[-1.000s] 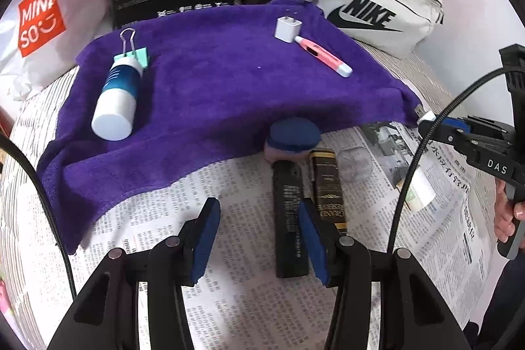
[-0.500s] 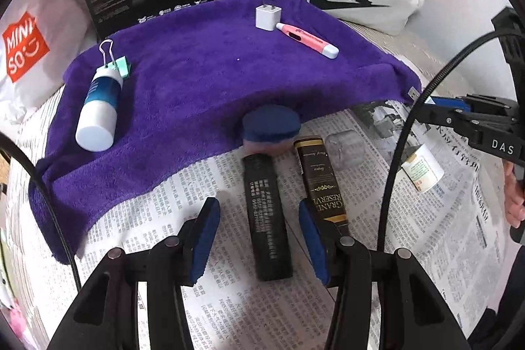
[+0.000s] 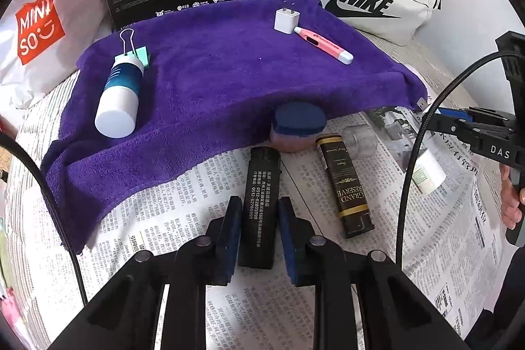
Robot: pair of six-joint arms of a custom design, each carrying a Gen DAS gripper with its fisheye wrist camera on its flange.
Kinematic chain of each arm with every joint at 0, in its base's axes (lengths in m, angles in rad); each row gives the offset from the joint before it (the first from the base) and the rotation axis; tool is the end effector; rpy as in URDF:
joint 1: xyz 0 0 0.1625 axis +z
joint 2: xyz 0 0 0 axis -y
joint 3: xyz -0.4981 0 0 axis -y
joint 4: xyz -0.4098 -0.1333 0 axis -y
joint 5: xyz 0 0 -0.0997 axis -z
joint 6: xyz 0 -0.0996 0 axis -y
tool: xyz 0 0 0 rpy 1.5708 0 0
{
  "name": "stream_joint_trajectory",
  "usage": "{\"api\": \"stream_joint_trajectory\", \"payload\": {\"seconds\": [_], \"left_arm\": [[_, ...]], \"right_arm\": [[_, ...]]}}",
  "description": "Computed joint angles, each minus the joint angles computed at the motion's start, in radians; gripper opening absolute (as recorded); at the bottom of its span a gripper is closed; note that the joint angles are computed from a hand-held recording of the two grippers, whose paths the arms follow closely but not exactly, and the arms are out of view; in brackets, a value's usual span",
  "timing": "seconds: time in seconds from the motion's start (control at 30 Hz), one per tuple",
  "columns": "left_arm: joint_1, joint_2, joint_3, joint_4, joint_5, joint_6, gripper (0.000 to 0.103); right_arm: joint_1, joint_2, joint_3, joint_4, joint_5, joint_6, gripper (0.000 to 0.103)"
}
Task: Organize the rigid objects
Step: 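Carry the jar and black tube onto the purple towel and open both grippers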
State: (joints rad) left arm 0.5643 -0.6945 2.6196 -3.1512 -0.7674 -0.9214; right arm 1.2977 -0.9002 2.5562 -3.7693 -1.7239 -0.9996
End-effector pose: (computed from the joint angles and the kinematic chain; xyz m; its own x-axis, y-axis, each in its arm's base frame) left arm -0.1532 -0.3395 -0.0018 -0.7337 0.0325 -0.6787 0.3488 0.8752 -0.3352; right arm 0.0029 -0.4275 0.1116 -0.6974 -0.5087 0.5049 -0.6579 0.7339 -0.1692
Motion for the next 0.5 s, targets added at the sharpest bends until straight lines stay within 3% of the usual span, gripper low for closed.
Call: {"api": "stream_joint_trajectory", "payload": {"seconds": [0.5], "left_arm": [[-0.002,0.018,-0.027,0.051,0.038,0.005,0.022]], "right_arm": [[-0.006,0.0,-0.001,0.016,0.008,-0.01,0.024]]}}
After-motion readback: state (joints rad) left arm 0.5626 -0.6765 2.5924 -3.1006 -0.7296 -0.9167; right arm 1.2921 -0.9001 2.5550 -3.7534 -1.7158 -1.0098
